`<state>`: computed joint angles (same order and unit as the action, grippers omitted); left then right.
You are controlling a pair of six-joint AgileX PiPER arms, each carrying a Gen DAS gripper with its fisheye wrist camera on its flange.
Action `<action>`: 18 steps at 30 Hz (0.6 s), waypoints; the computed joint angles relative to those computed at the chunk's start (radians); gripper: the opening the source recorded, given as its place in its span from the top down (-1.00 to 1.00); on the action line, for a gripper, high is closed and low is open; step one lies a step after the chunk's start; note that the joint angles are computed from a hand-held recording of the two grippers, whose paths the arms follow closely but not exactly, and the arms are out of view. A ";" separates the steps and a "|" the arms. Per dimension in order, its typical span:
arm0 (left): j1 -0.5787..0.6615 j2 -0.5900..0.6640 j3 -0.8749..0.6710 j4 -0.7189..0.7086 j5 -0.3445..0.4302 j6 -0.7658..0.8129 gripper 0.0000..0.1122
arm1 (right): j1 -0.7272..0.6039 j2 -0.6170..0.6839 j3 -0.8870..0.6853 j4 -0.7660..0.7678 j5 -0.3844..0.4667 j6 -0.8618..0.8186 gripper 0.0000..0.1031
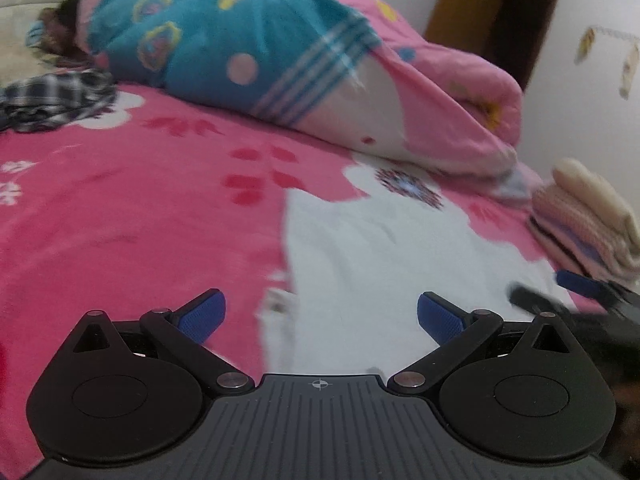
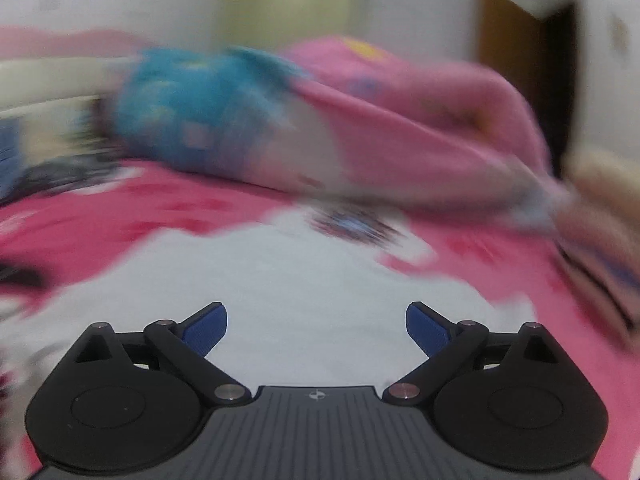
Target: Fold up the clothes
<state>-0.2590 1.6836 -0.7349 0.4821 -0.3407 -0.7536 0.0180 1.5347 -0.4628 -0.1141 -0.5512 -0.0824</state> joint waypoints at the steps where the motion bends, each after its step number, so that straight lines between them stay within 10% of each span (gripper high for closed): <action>1: 0.026 0.001 -0.002 0.044 -0.005 -0.043 -0.83 | 0.028 -0.044 0.026 -0.068 0.008 0.010 -0.90; 5: 0.121 0.019 -0.015 0.225 -0.035 -0.277 -0.77 | 0.201 -0.131 0.060 -0.150 0.076 -0.062 -0.82; 18: 0.350 0.108 -0.056 0.724 -0.312 -0.857 -0.35 | 0.529 0.153 -0.121 0.383 0.137 -0.708 0.16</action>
